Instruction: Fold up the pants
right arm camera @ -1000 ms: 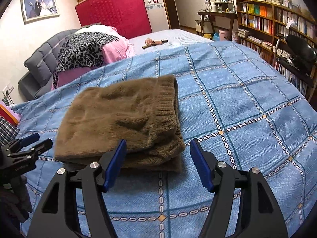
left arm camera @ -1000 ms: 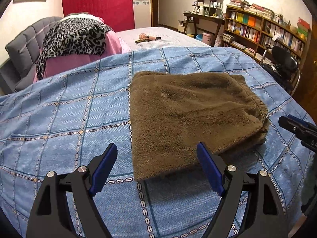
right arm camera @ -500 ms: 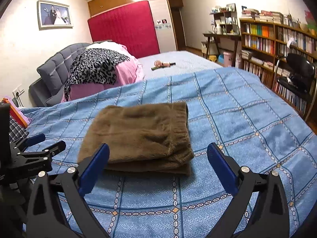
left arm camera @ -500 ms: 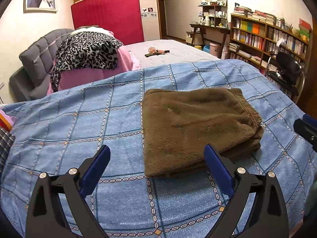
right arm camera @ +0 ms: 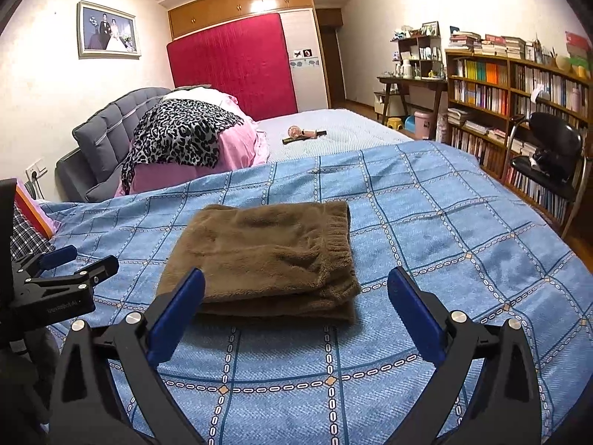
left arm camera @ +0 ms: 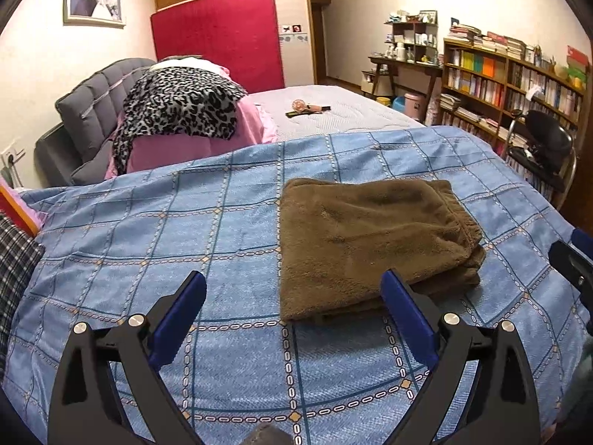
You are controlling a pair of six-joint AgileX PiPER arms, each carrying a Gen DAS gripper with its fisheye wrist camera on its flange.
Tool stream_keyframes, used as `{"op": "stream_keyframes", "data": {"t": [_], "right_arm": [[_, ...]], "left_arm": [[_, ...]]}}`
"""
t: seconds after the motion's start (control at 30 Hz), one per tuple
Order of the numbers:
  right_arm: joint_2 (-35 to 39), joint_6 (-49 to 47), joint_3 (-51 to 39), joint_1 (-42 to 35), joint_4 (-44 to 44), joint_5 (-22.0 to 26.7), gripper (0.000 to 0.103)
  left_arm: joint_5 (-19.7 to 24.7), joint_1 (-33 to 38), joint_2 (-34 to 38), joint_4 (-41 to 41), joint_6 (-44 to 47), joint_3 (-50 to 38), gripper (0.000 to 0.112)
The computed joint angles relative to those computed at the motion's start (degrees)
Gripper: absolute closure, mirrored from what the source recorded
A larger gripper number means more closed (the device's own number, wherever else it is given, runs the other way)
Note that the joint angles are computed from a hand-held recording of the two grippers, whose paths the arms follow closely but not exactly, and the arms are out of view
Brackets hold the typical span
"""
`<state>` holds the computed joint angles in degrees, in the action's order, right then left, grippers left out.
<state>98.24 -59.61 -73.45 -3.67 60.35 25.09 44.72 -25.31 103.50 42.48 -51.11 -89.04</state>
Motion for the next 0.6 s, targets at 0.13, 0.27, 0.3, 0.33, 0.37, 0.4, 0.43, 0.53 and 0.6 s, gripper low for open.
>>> {"op": "stream_keyframes", "data": {"t": [0.13,0.27,0.3,0.33,0.37,0.4,0.43,0.53,0.6], "right_arm": [[-2.6,-3.0,2.5,0.7,1.9,-1.3,0.003],[-4.9,-4.9,4.6,1.3,2.7,-2.0,0.003],[-5.7,-5.6,5.3,1.4,3.2,-2.4,0.003],[-6.3,-6.0,5.8,1.5,3.4,-2.6,0.003],[-6.9,-6.1,6.2,1.6,3.3,-2.6,0.003],[-7.3,-6.5,6.5,1.5,3.5,-2.6,0.003],[-7.9,-6.7,7.0,1.7,3.6,-3.0,0.003],[-9.6,-7.2,8.4,2.2,3.5,-4.1,0.003],[-10.5,-6.9,9.1,2.5,2.8,-4.6,0.003]], "left_arm": [[-0.7,-0.6,-2.1,0.7,-1.2,1.9,0.018],[0.4,-1.6,-3.5,1.8,-2.5,2.9,0.018],[1.1,-2.1,-3.7,2.6,-3.3,3.1,0.018],[2.1,-2.8,-3.9,3.9,-4.4,3.3,0.018],[2.9,-3.3,-4.1,4.7,-5.1,3.4,0.018],[3.4,-3.7,-4.3,5.2,-5.5,3.5,0.018],[3.8,-4.2,-4.7,5.6,-5.9,3.7,0.018],[4.1,-5.1,-5.9,5.8,-6.5,4.6,0.018],[4.4,-5.6,-6.5,6.2,-7.0,5.1,0.018]]}}
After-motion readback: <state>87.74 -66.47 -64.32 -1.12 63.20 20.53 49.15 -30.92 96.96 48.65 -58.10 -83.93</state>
